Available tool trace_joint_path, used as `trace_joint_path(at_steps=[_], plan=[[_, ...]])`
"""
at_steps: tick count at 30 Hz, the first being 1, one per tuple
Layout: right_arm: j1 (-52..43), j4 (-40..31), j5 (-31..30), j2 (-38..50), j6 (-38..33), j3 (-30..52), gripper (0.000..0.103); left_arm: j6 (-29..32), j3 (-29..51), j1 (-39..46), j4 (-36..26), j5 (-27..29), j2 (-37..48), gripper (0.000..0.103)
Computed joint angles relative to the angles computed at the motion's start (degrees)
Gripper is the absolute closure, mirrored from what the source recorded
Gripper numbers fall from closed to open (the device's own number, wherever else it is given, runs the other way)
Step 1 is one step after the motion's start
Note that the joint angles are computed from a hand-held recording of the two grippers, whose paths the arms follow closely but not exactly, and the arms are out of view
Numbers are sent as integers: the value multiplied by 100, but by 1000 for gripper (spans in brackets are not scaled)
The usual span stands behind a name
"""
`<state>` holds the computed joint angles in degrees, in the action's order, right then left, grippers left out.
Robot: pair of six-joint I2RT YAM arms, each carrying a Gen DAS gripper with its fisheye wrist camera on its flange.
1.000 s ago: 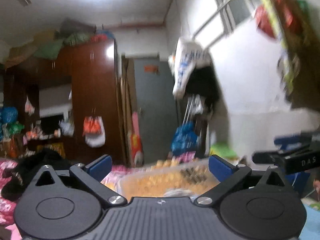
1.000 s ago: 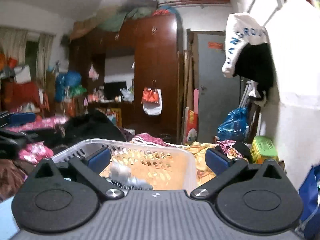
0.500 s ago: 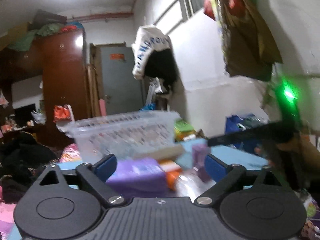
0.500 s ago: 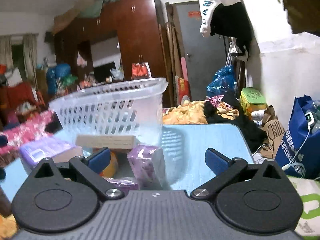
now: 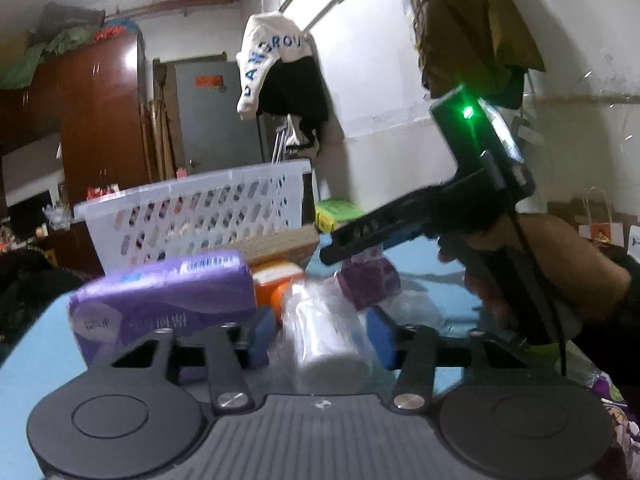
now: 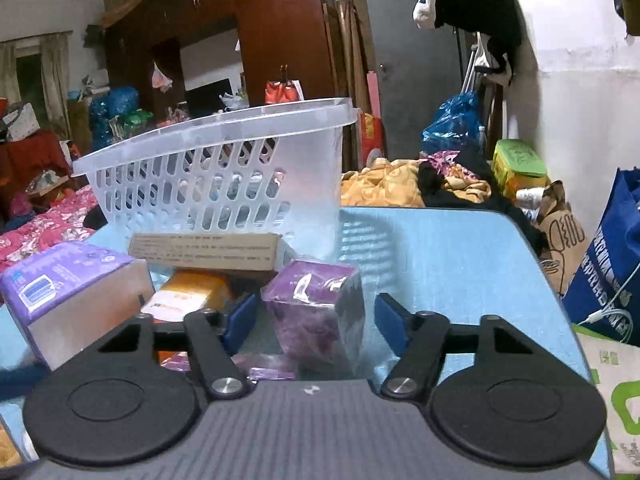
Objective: Organize objects
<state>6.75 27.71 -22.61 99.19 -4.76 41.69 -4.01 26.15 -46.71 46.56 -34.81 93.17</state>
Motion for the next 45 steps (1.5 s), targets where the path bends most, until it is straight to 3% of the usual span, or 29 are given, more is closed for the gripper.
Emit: trace_joint_path(at_steps=[2,16,39,45], plan=[[-3,20,14,-10,-34,-34,50,-36,-133,-36,330,-24,129,54],[-70,845,-28,-172,-24,-558,51,310,-393,-179,1250,-153,332,57],[-238,1443,-366,-105,313,-729,51,340,-503,-167,1531,-229,249,57],[-330,2242,-567,-274,499,-1139,51,535,-627,-144,1542,-298,-211,57]])
